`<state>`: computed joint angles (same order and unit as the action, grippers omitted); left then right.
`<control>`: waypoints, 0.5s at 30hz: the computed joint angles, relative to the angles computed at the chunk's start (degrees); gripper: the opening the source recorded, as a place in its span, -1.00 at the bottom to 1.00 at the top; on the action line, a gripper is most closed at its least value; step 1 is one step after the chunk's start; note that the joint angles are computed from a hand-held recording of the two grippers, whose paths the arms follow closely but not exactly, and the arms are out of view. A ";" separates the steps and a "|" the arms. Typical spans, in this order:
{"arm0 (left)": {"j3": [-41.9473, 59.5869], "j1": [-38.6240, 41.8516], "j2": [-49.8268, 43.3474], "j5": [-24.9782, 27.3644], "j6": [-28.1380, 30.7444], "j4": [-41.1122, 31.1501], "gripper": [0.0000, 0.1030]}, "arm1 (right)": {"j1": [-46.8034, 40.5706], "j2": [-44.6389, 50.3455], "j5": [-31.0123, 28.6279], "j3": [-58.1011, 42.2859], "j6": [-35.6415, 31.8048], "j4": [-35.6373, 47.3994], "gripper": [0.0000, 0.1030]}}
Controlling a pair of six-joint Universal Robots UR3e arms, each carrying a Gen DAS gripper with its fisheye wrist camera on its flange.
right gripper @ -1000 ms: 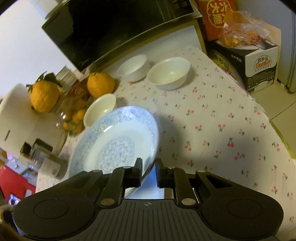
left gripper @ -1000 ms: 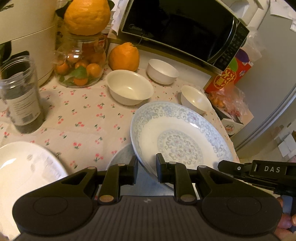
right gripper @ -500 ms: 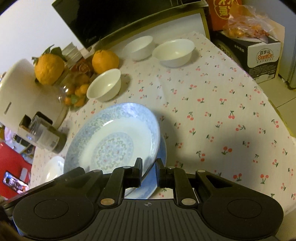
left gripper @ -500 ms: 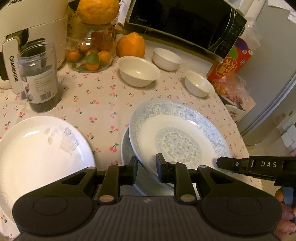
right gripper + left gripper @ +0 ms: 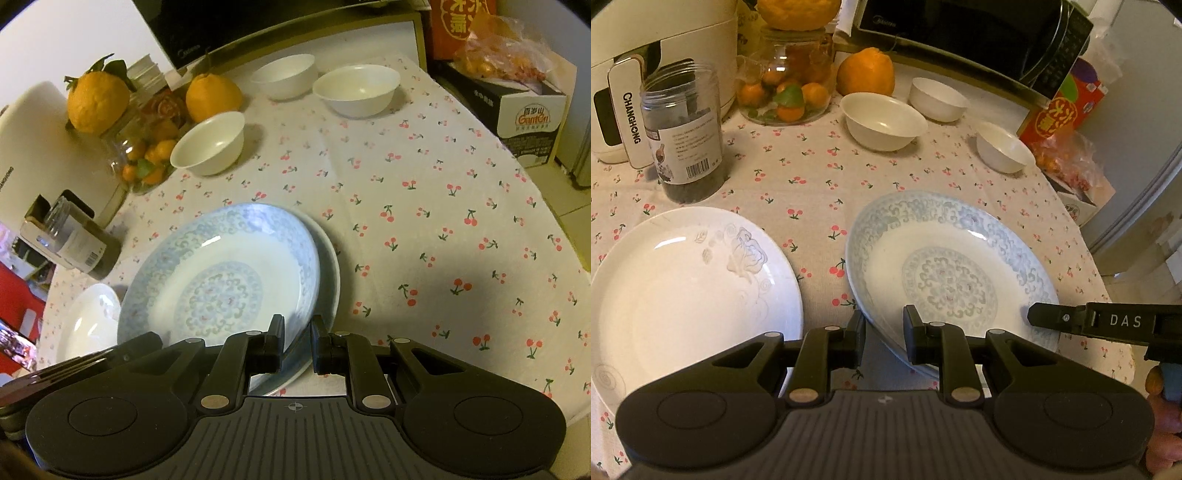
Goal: Organize plates and bowls
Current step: 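Lower the held blue plate onto the other blue-patterned plate, then open the left gripper and withdraw from the stacked blue plates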
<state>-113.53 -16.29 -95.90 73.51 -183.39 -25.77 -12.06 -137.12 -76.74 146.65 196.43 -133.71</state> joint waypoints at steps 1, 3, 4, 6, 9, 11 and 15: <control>0.22 -0.13 0.01 0.14 0.00 -0.42 -0.63 | 0.67 0.62 -0.71 -0.14 0.16 -0.63 -0.71; 0.66 -0.39 0.01 0.31 -0.13 -1.39 -0.62 | 3.34 3.01 -3.42 -0.77 0.94 -2.85 -0.71; 1.03 -0.55 -0.08 0.44 -0.25 -1.91 -0.62 | 4.47 4.09 -4.67 -1.09 1.17 -3.75 -0.71; 1.68 -0.85 -0.21 0.88 -0.23 -2.74 -0.62 | 5.94 5.32 -6.32 -1.54 1.31 -4.64 -0.71; 2.99 -0.80 -0.35 0.70 -0.10 -4.85 -0.61 | 6.58 5.94 -7.19 -2.01 1.27 -4.70 -0.71; 3.71 -1.00 -0.38 0.92 0.05 -6.13 -0.61 | 7.16 6.50 -8.03 -2.33 1.35 -4.74 -0.71; 4.67 -2.39 -0.73 3.00 0.86 -6.61 -0.61 | 8.24 7.56 -9.38 -2.82 1.19 -5.11 -0.71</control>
<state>-108.85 -18.69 -96.62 76.51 -182.53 -32.38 -3.82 -129.56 -86.12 143.83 197.63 -138.81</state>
